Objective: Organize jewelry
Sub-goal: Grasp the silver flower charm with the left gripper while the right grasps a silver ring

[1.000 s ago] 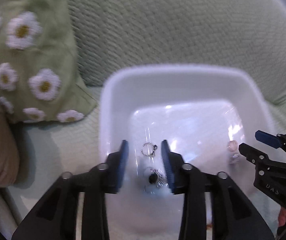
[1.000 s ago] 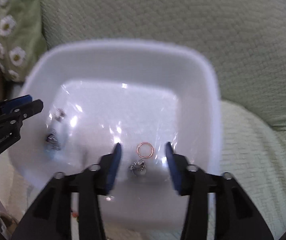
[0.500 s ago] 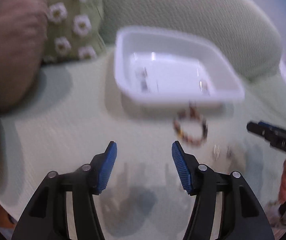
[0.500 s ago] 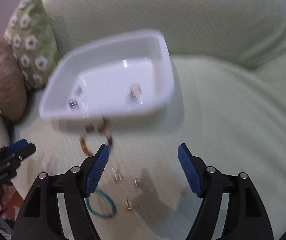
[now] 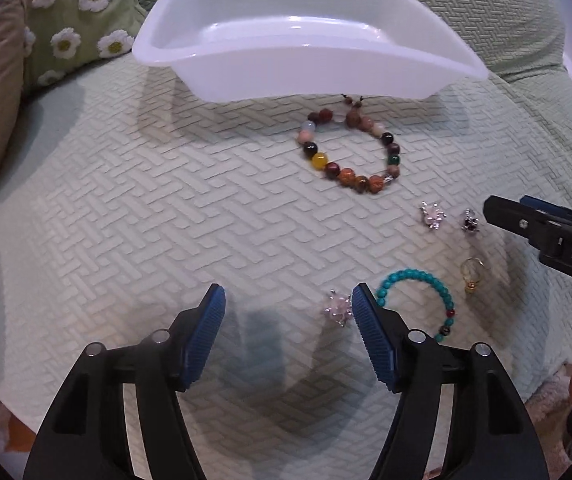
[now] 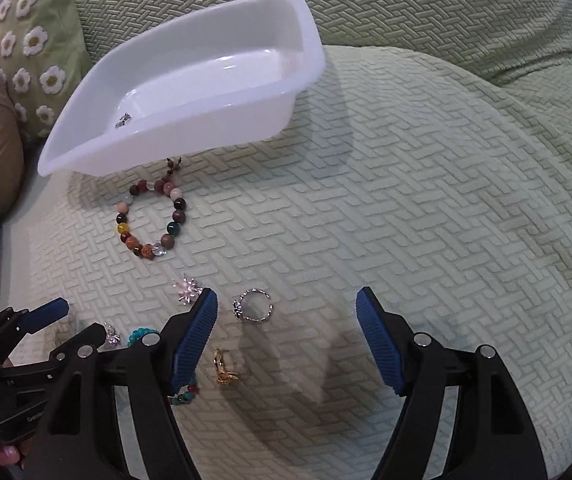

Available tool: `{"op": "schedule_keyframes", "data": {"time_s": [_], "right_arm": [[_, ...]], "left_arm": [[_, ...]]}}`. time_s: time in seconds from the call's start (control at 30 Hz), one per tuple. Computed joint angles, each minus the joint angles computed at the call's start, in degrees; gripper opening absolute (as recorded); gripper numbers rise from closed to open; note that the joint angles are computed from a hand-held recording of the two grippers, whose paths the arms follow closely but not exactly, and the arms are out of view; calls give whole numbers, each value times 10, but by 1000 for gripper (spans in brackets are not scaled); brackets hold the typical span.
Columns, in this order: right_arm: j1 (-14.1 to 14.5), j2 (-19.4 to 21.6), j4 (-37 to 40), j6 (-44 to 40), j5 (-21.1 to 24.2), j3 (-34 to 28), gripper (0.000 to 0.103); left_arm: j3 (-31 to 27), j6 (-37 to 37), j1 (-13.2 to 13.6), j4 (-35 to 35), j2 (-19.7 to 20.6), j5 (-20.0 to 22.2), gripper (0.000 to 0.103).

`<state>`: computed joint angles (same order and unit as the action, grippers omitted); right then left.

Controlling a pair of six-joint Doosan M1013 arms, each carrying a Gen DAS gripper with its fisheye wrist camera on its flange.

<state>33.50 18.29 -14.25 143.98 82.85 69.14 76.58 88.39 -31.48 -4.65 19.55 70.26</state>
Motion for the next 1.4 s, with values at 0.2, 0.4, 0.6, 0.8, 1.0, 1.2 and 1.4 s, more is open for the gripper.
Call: {"op": "schedule_keyframes", "data": {"time_s": [0.2,0.4,0.6,0.8,1.0,1.2,1.4], "right_arm": [[-3,0,7,-2,0,1,71],[-2,4,9,-7,10,-4,71],[-3,8,9,-16,23,-5,71],[-2,12,7,-19,30,-8,71],[-5,14,13,-11,23,-7,71],[1,26,8,-43,39,-18,55],[4,34,-3,-56,48,-23,35]], "left_arm": [[-3,17,3,-32,12,4,62],[-5,15,-9,-9,20,2,62],[12,4,-18,20,7,-11,45],[21,4,-9,28,-7,-13,18],[13,4,5,18,-11,-7,18],[11,7,12,5,-10,-4,18],[11,2,14,-3,-10,-6,18]]}}
